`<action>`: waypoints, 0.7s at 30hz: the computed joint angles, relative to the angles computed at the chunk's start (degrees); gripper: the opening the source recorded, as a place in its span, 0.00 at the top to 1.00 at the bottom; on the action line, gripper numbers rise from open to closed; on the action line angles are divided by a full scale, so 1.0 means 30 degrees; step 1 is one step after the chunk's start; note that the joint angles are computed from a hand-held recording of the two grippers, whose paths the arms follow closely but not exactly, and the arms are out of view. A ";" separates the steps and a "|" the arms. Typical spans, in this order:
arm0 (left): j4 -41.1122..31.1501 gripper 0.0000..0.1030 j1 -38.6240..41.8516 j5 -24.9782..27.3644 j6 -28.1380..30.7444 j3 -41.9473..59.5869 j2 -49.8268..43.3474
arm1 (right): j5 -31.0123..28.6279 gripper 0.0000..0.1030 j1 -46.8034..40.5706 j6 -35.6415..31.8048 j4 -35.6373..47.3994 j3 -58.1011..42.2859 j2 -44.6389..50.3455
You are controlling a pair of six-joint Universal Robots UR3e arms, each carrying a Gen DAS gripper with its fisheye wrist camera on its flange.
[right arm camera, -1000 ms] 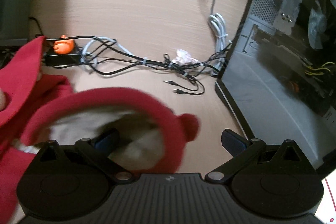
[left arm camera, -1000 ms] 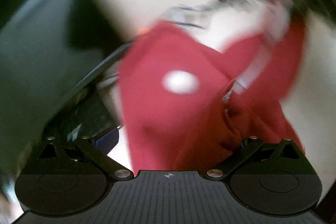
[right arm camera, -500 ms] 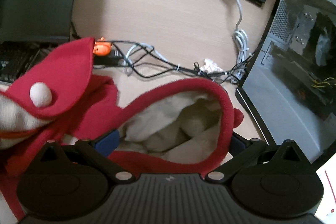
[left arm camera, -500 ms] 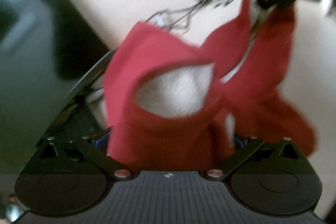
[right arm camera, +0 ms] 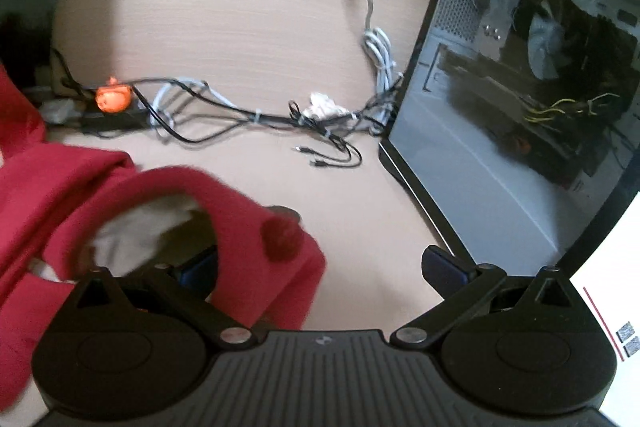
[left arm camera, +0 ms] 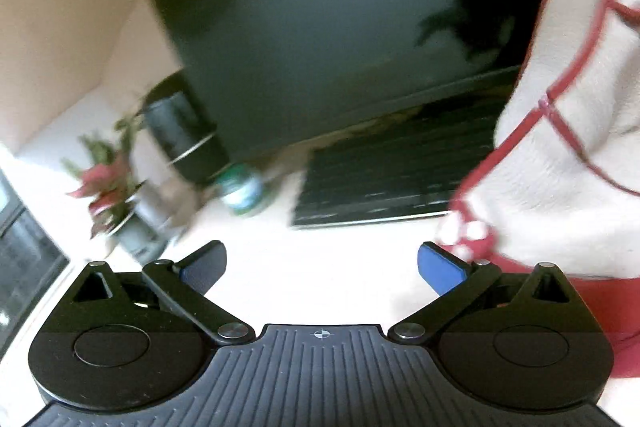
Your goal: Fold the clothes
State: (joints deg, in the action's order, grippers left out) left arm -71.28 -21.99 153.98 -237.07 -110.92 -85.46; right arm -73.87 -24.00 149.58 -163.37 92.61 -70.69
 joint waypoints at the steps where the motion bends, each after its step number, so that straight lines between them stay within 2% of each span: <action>1: 0.0579 0.00 -0.0200 -0.0207 -0.0138 -0.0135 0.0380 | -0.0328 0.00 0.0118 -0.0324 0.0555 -0.0552 0.0313; 2: 0.2758 0.00 -0.0448 -0.0851 0.0867 -0.0136 0.0397 | -0.0573 0.00 0.0192 -0.0753 0.1053 -0.1003 0.0594; 3: 0.6537 0.00 -0.0697 -0.2281 0.3369 -0.0787 0.1146 | -0.0701 0.00 0.0222 -0.1095 0.1375 -0.1349 0.0808; 4: 1.0536 0.00 -0.0585 -0.4766 0.6373 -0.1568 0.1784 | -0.0708 0.00 0.0230 -0.1372 0.1616 -0.1591 0.0905; 5: 1.2941 0.00 -0.0052 -0.7873 0.8691 -0.1919 0.2203 | -0.0706 0.00 0.0237 -0.1643 0.1850 -0.1824 0.0991; 7: 1.5134 0.00 0.1291 -1.3757 1.1470 -0.1624 0.1740 | -0.0624 0.00 0.0236 -0.2076 0.2170 -0.2141 0.1070; 8: 1.5713 0.00 0.1753 -1.6033 1.2326 -0.1175 0.0874 | -0.0557 0.00 0.0260 -0.2398 0.2307 -0.2332 0.1093; 10: 1.5674 0.00 0.2031 -1.8423 1.3376 0.0504 -0.1967 | -0.0602 0.00 0.0401 -0.3343 0.2673 -0.2998 0.1346; 13: 1.3217 0.00 0.2101 -1.9155 1.3036 0.3650 -0.5625 | -0.1176 0.00 0.0853 -0.5417 0.3309 -0.4829 0.2324; 16: 1.2435 0.00 0.2721 -2.1608 1.2059 0.4304 -0.6587 | -0.1623 0.00 0.1430 -0.7161 0.3808 -0.7644 0.3973; 19: 1.2038 0.00 0.1778 -2.1274 1.0871 0.5369 -0.7396 | -0.2087 0.00 0.2359 -0.7163 0.3650 -1.0152 0.5672; 21: 1.2797 0.00 0.1506 -2.2883 0.9484 0.6184 -0.8346 | -0.1681 0.00 0.2815 -0.6308 0.2069 -1.1393 0.6714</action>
State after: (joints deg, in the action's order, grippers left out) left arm -32.89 -17.48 85.33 -208.61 -92.37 -110.50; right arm -78.91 -15.55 130.65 -157.16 58.43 -50.55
